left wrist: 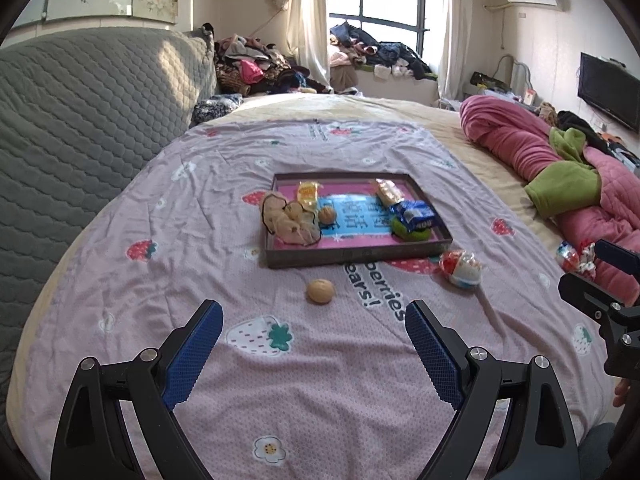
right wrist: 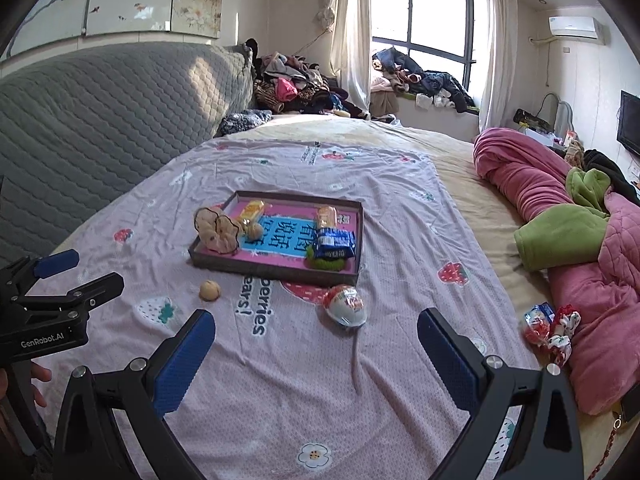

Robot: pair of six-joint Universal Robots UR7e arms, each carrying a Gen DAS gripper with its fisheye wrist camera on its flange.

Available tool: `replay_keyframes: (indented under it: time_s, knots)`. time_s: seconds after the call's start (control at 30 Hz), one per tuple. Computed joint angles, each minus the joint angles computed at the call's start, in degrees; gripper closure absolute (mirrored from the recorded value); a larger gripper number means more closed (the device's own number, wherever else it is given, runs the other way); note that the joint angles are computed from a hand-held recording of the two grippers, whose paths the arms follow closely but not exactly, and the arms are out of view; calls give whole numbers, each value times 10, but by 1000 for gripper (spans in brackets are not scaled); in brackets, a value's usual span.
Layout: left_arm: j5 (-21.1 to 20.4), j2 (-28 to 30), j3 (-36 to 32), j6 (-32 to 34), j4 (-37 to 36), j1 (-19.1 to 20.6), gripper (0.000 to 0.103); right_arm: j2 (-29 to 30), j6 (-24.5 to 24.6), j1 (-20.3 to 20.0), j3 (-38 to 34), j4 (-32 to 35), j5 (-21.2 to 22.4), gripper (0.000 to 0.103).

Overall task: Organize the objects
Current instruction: 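Pull both tools back from the tray toward the remaining walnut and toy egg, then close left tool on the walnut while right tool grips the toy egg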

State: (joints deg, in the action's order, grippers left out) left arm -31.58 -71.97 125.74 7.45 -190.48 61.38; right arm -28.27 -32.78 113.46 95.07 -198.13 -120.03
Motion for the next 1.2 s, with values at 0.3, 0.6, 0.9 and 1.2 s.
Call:
replay_keyframes:
  time_s: [0.3,0.6,0.9,1.2]
  knots:
    - [-25,55,-28,25,-23,34,10,28,-20,-24,-24,6,-4,1]
    - [-45,102,-73,29,-17,75,10,60,-28,-45,-71,27,-4,1]
    - [-57,146,-126,57,-17,105,10,103,-41,-64,-134,55,-3,1]
    - [-76,171,-182,57,11,136,10,140,-46,-76,-196,86,2,1]
